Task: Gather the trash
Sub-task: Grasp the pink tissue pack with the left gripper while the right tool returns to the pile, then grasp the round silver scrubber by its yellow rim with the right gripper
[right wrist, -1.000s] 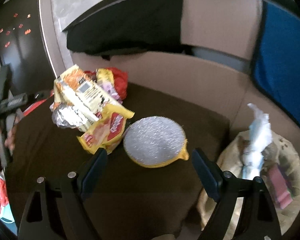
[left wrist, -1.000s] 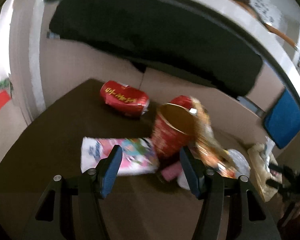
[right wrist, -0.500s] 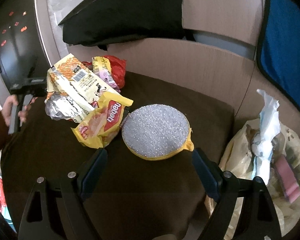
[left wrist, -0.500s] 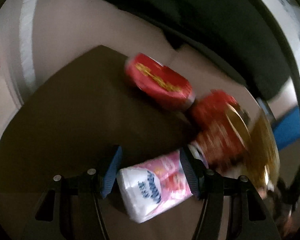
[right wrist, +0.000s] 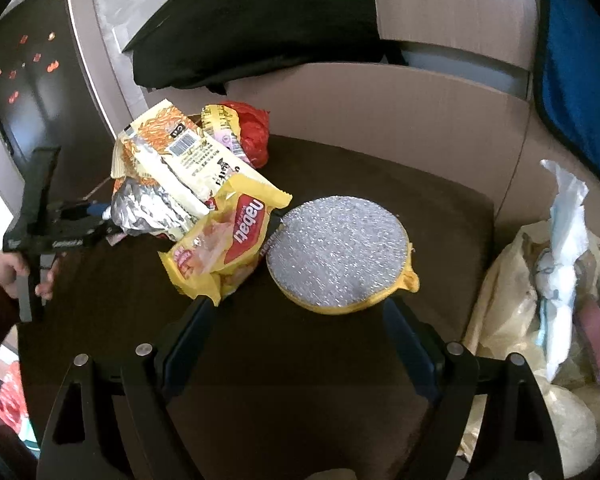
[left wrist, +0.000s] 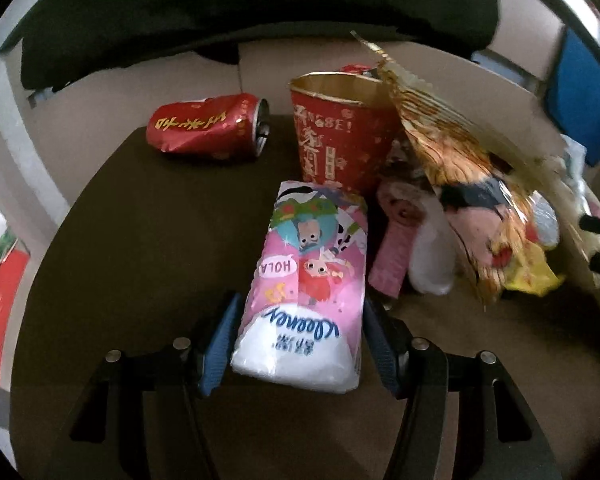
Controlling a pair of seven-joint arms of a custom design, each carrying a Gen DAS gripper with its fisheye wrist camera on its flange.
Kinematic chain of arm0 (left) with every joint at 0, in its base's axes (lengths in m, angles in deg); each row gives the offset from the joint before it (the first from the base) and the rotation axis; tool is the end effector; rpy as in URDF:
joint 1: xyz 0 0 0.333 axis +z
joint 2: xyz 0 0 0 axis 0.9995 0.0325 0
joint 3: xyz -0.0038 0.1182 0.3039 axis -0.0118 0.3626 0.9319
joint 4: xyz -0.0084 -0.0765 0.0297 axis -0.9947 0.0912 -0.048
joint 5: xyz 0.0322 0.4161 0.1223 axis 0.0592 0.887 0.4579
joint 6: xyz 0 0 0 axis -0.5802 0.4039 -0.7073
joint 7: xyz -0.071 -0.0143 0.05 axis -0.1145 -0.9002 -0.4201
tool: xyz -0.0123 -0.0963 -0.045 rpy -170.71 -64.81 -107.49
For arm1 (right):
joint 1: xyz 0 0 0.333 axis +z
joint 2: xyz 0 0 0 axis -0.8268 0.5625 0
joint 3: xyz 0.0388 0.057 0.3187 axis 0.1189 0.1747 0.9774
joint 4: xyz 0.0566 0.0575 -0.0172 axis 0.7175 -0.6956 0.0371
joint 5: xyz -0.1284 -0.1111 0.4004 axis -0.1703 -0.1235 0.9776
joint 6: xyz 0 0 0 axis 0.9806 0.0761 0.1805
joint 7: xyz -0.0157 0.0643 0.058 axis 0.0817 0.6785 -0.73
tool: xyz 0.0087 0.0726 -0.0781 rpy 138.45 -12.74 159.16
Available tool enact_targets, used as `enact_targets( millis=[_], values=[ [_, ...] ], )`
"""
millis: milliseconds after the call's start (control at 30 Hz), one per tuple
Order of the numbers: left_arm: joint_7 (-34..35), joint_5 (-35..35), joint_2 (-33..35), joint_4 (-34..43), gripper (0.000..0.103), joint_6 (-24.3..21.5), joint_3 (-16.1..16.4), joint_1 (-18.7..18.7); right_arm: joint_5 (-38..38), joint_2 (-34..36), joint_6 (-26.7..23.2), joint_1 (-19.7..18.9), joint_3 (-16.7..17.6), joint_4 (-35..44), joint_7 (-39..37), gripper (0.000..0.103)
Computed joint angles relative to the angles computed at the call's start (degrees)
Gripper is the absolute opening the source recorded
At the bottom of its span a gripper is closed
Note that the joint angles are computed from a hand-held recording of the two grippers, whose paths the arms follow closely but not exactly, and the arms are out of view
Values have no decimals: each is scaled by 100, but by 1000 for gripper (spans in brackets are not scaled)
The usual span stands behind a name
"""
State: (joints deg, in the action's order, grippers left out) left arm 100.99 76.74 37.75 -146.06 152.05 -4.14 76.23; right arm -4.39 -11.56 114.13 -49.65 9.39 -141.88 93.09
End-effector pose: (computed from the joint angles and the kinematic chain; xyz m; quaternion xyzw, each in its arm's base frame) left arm 0.6494 -0.2898 0.4379 -0.6225 0.7111 -0.2549 0.2046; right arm 0.6272 0.0435 0.4753 -0.7846 0.4983 -0.1343 0.3437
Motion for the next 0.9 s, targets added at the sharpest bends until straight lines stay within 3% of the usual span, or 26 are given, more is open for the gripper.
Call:
enact_targets(
  millis=[167,267,433,567,633,733,900],
  values=[
    [-621,87,-3,26,54,92,104,-77,-104,-99,205,7,-13,-163,-22,85],
    [-1461,442,-322,-312,50,326,257,-204,16,-78,46,-22,-44,-123,-41,85],
    [-2324,584,-888,-954,48,576,154,-190,219,11,27,-22,-19,26,-243,85],
    [-3117,1077,-1329,-1435,47,564,99,-228,222,284,125,-1,25,340,-274,85],
    [-3554,1399,-1534,-1623,47,527,42,-234,98,532,45,-16,31,631,-48,85],
    [-3545,1404,-1737,-1818,47,493,-82,-241,-338,975,212,2,7,1080,590,84],
    [-3487,1426,-1813,-1927,47,688,-204,-276,-703,1624,-129,-170,-27,1828,1586,69]
  ],
)
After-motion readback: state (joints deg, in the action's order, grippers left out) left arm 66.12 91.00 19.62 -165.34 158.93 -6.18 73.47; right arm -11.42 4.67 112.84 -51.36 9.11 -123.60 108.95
